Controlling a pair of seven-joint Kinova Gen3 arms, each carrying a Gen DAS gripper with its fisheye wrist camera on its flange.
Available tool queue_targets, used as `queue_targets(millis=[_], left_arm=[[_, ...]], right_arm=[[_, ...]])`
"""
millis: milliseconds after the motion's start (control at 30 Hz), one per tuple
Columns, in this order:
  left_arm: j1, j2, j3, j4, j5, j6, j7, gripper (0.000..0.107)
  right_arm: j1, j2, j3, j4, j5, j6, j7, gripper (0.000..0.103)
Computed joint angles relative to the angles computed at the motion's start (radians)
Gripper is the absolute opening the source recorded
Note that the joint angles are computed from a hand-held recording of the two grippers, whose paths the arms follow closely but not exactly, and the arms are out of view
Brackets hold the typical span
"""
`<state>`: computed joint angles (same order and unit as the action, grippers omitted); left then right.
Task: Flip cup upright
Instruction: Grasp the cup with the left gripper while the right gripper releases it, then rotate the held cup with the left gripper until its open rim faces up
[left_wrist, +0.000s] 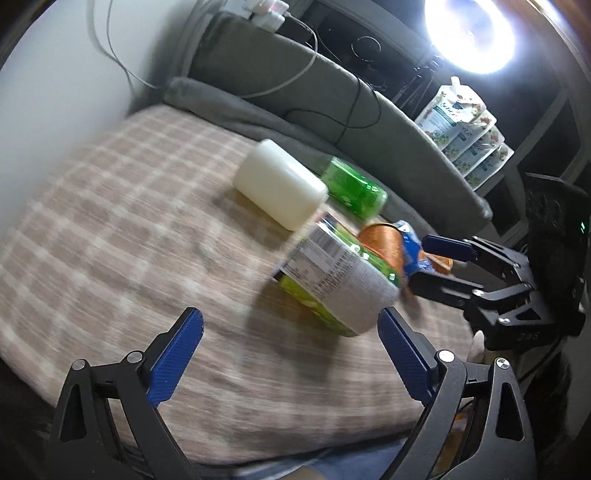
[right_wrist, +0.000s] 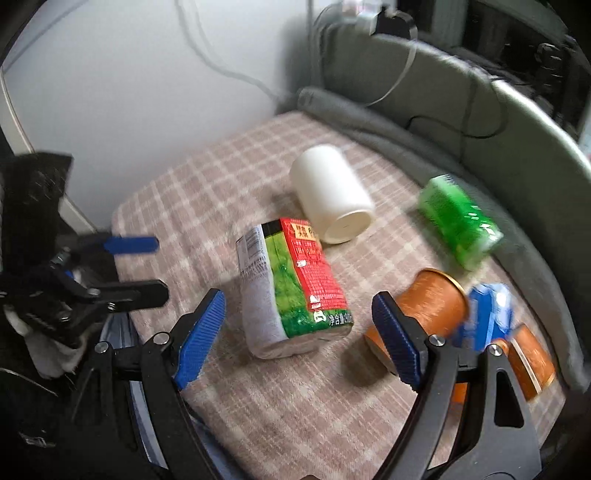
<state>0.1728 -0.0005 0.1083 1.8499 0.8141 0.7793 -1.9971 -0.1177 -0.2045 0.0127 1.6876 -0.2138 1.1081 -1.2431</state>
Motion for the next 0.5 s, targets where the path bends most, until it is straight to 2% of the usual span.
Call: queue_targets(millis=[267,500], left_arm=[[-0.022,0.082,0.011,-0.050,0.143,0.097,0.054,0.095],[-0.026,0.140,0.038,-0.067,0.223,0.092,0.205,0.095]], right_arm=[[0.047,-0.163,0.014,0.103,0.060,-0.055,-0.115,0.084],[0.071,-0.244,0.072,0.164,0.072,-0.057,-0.159,0.084]])
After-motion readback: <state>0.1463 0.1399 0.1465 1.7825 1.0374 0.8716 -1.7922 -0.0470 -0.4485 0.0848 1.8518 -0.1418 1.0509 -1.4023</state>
